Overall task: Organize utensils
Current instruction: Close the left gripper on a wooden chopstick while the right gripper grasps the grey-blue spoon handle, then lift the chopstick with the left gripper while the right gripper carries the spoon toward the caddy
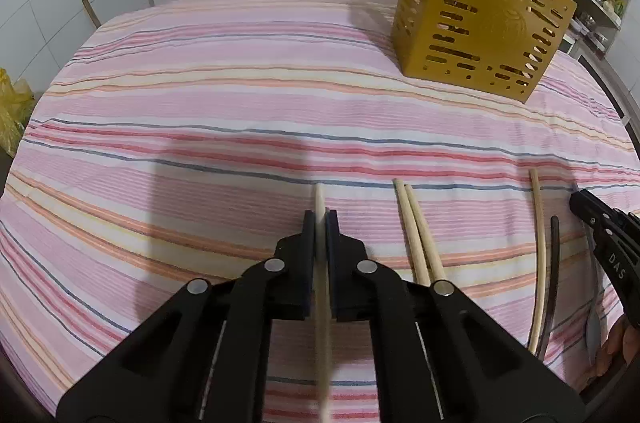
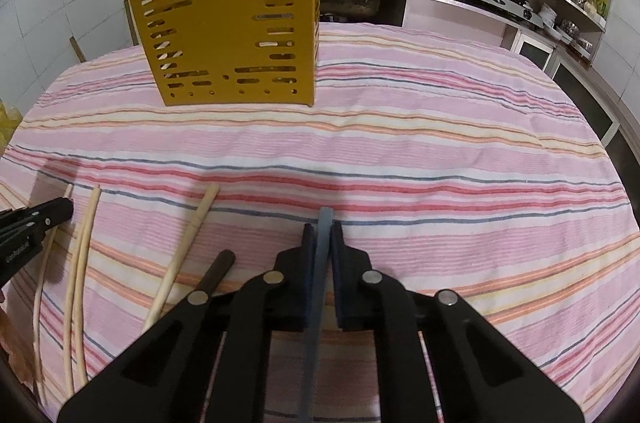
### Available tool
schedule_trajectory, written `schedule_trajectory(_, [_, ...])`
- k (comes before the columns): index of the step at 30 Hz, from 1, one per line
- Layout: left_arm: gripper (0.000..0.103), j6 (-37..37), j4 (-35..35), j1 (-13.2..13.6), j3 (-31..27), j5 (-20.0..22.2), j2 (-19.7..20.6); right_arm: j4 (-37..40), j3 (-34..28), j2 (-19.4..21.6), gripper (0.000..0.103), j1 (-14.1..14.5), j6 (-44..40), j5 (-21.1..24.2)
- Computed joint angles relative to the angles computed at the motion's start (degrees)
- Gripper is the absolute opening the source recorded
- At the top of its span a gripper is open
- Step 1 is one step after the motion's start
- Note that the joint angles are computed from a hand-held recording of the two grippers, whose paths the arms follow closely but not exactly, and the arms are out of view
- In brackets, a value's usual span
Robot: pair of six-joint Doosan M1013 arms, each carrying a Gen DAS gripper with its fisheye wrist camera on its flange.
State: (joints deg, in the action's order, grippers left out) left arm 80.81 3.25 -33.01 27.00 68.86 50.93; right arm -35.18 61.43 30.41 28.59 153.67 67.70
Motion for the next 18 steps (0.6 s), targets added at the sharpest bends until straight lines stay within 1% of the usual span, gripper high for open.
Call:
schedule_trajectory(6, [0.004,0.2,-1.29,0.09,3.77,-3.68,-2.23,-1.28,1.39,-1.14,0.009,0.41,2.05,-0.99])
schedule_trajectory(15, [0.004,-0.85,-1.92,0.25,9.7,-10.66,-6.19,-5.52,3.79,-3.05,0.009,1.2,6.86,-3.13])
schedule_trajectory(18, [0.004,-0.88,-1.55,0.23,11.9,-13.4,-7.74,-7.02,4.71,-3.71,0.009,1.51,8.72,-4.64])
